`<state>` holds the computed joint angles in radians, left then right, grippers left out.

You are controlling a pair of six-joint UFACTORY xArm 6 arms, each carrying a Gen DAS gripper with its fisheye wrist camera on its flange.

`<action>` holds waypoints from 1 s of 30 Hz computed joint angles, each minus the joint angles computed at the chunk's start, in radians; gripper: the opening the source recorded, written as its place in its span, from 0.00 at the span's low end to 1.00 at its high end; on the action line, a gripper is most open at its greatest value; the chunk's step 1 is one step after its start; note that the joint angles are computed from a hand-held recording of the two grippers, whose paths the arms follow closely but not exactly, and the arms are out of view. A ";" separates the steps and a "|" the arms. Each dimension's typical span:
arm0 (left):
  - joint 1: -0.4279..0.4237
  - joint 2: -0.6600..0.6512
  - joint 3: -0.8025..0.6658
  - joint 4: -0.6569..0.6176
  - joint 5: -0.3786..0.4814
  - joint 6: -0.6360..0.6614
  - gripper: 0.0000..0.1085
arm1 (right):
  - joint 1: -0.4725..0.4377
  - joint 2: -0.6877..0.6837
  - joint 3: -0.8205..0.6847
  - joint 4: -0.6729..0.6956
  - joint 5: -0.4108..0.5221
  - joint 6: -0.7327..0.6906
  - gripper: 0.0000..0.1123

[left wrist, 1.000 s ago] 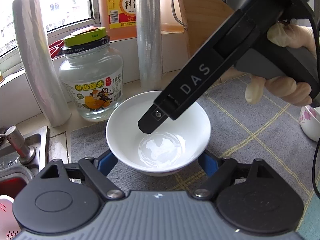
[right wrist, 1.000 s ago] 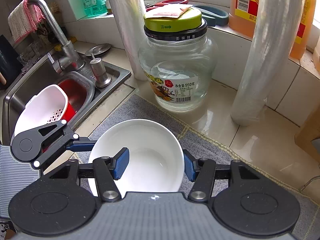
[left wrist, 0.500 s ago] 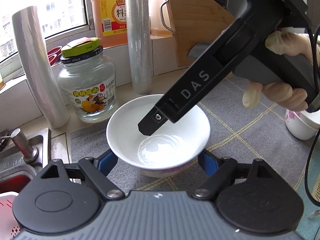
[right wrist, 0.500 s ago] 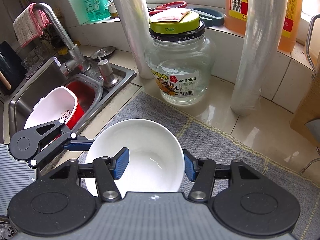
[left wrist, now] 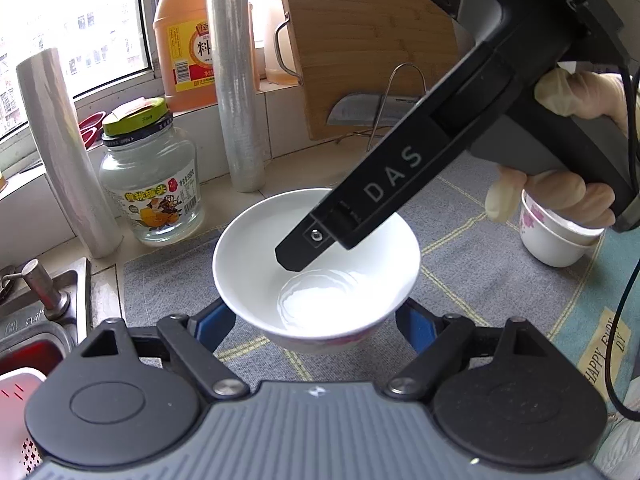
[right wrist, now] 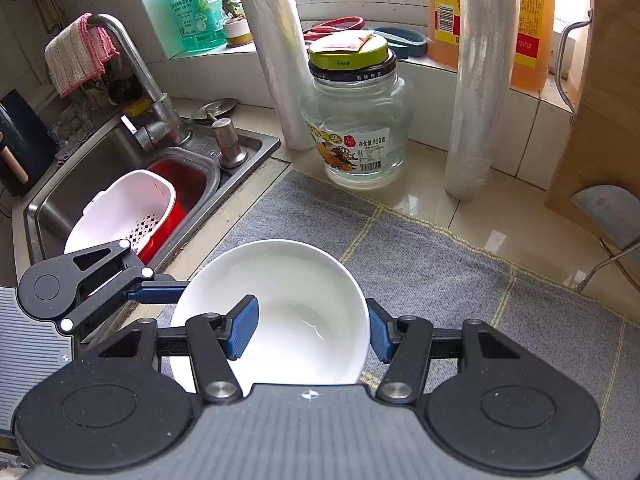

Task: Organize plates and bowls
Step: 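Lift and carry the pink-flower bowl with the right tool toward the white bowls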

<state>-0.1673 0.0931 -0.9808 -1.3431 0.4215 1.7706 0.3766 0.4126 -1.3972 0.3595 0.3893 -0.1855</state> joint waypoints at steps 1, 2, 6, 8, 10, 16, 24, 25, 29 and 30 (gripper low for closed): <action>-0.001 -0.009 0.009 0.002 0.002 0.000 0.80 | 0.003 -0.017 0.023 -0.009 -0.010 0.011 0.56; -0.004 -0.022 0.022 0.007 0.002 -0.003 0.80 | 0.005 -0.028 0.038 -0.017 -0.015 0.022 0.56; -0.009 -0.060 0.061 0.027 0.013 -0.003 0.80 | 0.015 -0.079 0.110 -0.054 -0.039 0.073 0.56; -0.008 -0.078 0.078 0.035 0.025 0.005 0.80 | 0.018 -0.104 0.145 -0.076 -0.051 0.104 0.56; -0.008 -0.089 0.088 0.048 0.035 0.007 0.80 | 0.020 -0.126 0.176 -0.100 -0.062 0.133 0.56; -0.014 -0.114 0.108 0.080 0.072 0.028 0.80 | 0.019 -0.198 0.278 -0.222 -0.108 0.294 0.56; -0.056 -0.153 0.134 0.095 0.081 0.062 0.80 | -0.002 -0.306 0.423 -0.332 -0.184 0.444 0.56; -0.067 -0.157 0.138 0.095 0.073 0.062 0.80 | -0.005 -0.321 0.440 -0.338 -0.193 0.452 0.56; -0.113 -0.172 0.148 0.095 0.047 0.049 0.80 | -0.025 -0.383 0.506 -0.322 -0.211 0.427 0.57; -0.126 -0.174 0.149 0.091 0.039 0.048 0.80 | -0.030 -0.397 0.519 -0.315 -0.211 0.416 0.57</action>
<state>-0.2937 -0.0808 -0.8319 -1.2516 0.4610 1.8182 0.3461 0.0152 -0.8786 0.0446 0.1786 0.2306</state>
